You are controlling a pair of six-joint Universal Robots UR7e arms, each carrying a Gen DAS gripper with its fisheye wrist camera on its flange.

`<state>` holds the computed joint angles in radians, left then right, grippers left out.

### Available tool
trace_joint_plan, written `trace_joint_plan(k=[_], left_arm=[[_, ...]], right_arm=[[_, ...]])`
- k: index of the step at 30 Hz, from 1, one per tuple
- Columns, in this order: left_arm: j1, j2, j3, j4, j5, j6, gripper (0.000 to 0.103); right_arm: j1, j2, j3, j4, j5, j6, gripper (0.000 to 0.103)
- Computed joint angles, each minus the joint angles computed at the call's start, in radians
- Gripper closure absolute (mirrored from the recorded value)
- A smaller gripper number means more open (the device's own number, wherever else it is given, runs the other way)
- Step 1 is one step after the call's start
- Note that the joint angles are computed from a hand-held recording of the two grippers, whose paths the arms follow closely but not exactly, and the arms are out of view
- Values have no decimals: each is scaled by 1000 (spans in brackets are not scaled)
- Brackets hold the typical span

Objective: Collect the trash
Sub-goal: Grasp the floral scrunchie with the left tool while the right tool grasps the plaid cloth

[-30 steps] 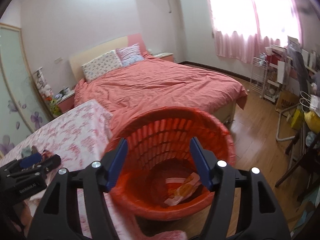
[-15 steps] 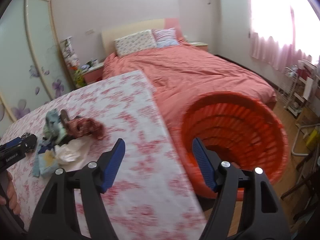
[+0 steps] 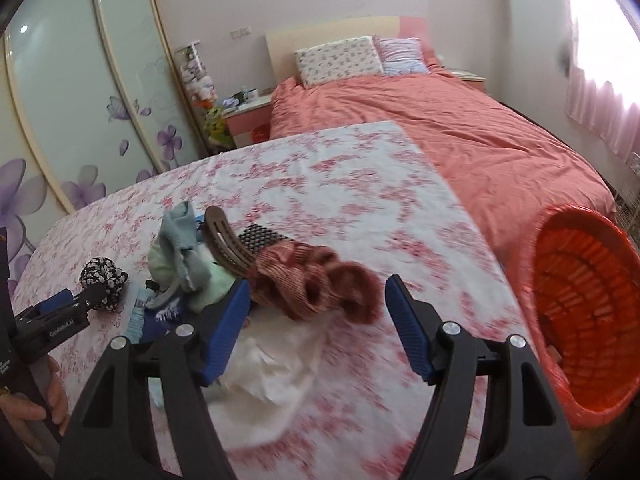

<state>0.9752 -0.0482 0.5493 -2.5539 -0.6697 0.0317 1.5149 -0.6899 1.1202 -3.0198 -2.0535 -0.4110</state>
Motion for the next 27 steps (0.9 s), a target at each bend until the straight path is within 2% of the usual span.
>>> trace_joint_plan(k=[5,13,21,22,24,25,27], left_arm=[[9,8,-14,24,-26,-3,20],[22,42,-88,121,-58,-41,22],[30,54,-124,150,-74,-51,36],[30,55,-124,149,-73,-50,36],[30,58,-124,142,-65,-39,40],[30,60,-126,140,-62,-34,41],[30,62,-133,141,-62,-30,50]], right_arm=[[5,71,-109,68,-52,-20,34],[0,101,-163,126,-76,-30,33],[-2,121,-191,140,-97,-56,31],[-4,123,-194,144,-101,-55,33],[-5,123,-192,135,-109,-59,44],[-6,121,-191,133,-110,-54,47],[-9,108,-180,140,-97,-29,58]])
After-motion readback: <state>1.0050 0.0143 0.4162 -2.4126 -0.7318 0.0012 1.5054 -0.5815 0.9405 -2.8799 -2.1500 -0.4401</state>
